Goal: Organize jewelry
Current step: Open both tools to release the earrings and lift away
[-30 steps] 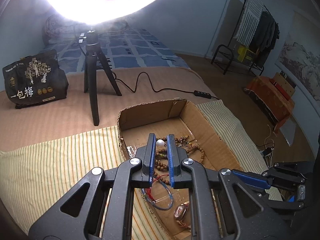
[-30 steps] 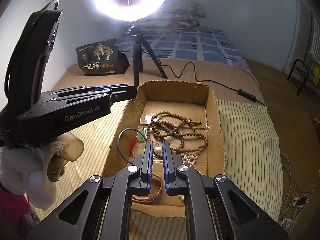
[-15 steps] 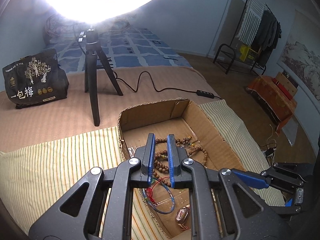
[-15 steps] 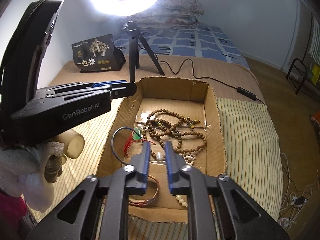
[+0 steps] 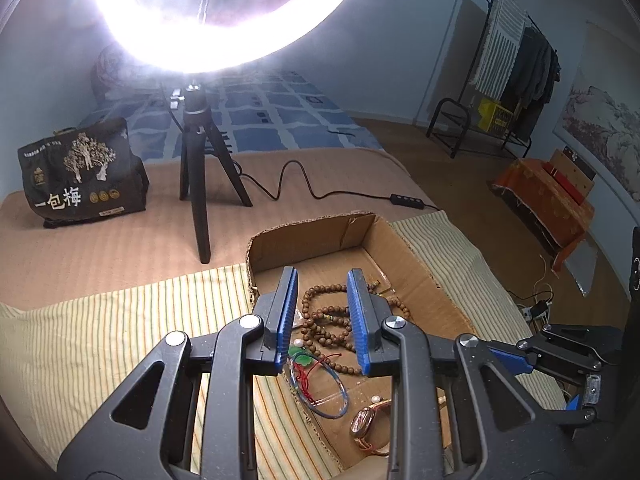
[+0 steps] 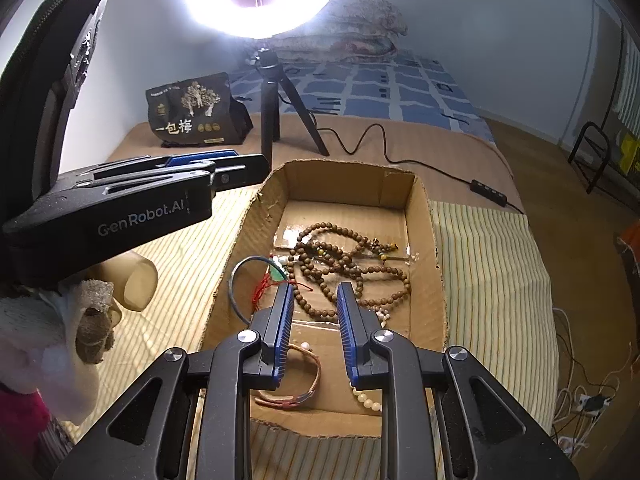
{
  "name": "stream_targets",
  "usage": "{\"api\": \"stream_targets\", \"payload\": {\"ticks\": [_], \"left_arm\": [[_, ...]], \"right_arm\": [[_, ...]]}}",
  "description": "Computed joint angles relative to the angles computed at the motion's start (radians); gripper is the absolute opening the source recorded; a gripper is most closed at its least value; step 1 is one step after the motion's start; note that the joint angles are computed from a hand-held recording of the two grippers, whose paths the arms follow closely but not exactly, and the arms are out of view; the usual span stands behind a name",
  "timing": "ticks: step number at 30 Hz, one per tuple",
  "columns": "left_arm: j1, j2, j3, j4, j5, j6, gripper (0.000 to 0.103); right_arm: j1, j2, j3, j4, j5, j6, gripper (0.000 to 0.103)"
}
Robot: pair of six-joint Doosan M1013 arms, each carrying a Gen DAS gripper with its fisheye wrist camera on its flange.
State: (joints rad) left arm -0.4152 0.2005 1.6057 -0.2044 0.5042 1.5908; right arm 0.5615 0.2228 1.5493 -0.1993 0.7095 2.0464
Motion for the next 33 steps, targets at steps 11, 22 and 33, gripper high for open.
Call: {"api": "stream_targets", "payload": {"ticks": [11, 22, 33], "left_arm": [[-0.007, -0.067, 0.037, 0.052, -0.021, -0.021, 0.025], [-0.015, -0.150, 0.092, 0.141, -0.051, -0.061, 0.039], [-0.020, -0.235, 0.157, 0.176, -0.063, -0.089, 0.065]], "right_arm": [[0.025, -0.035, 0.008, -0.107, 0.006, 0.092, 0.021], [0.066, -0.080, 0.034, -0.278, -0.002, 0.240, 0.053], [0.094, -0.117, 0.065, -0.391, 0.006, 0.364, 0.068]]}}
